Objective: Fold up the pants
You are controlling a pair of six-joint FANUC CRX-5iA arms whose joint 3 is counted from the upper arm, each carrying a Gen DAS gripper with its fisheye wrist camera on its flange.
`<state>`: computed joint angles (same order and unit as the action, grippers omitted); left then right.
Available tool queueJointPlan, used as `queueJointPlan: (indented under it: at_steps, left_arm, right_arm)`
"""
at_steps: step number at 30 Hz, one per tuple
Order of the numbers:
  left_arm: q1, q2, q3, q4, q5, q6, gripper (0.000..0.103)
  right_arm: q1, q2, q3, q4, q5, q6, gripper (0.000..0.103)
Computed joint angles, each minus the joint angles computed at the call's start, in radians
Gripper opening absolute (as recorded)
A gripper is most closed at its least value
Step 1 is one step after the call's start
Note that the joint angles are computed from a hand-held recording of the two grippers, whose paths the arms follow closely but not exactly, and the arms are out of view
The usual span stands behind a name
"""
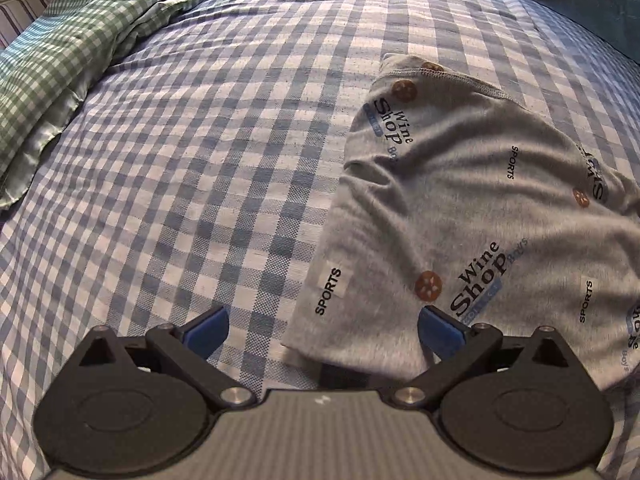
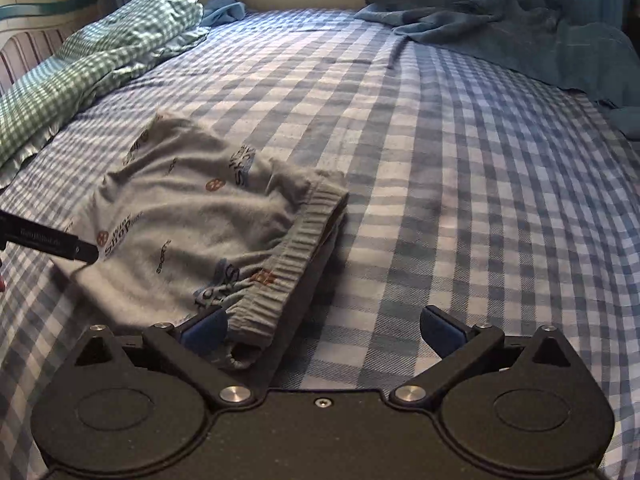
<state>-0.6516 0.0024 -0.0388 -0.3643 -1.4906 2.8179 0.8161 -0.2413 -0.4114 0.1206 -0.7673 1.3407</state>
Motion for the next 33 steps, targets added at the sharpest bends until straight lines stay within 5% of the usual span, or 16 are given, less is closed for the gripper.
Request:
queueJointPlan:
  at_steps: [10,16,21,23,28,31,33]
  left_arm:
    - [0.012,0.01,0.009,-0.023,-0.014,-0.032,0.103]
    - [0.092,-0.108,-0.149,0.07,0.142,0.003,0.103]
    - [0.04,-0.117,-0.117,-0.042,0.095,0.027,0.103]
    - [0.058,-0.123,-0.135,-0.027,0.124,0.007,0.103]
    - [0.082,-0.138,-0.172,0.007,0.168,0.011,0.103]
    - [0.063,-0.153,-0.161,-0.015,0.15,0.004,0.103]
    - [0.043,-0.18,-0.175,-0.037,0.168,0.007,0.103]
  right_arm:
    - [-0.025,0.156,0.016,0.226,0.136,-0.236,0.102]
    - [-0.06,0.241,0.092,0.098,0.099,-0.076,0.102]
    - [-0.071,0.198,0.09,0.099,0.172,-0.104,0.101]
    - [-0.086,0.233,0.143,0.013,0.159,-0.017,0.102]
    - [-0.077,0.319,0.175,0.037,0.121,0.019,0.102]
    - [-0.066,0.273,0.15,0.073,0.129,-0.053,0.102]
    - [-0.071,0.222,0.145,-0.016,0.128,-0.003,0.102]
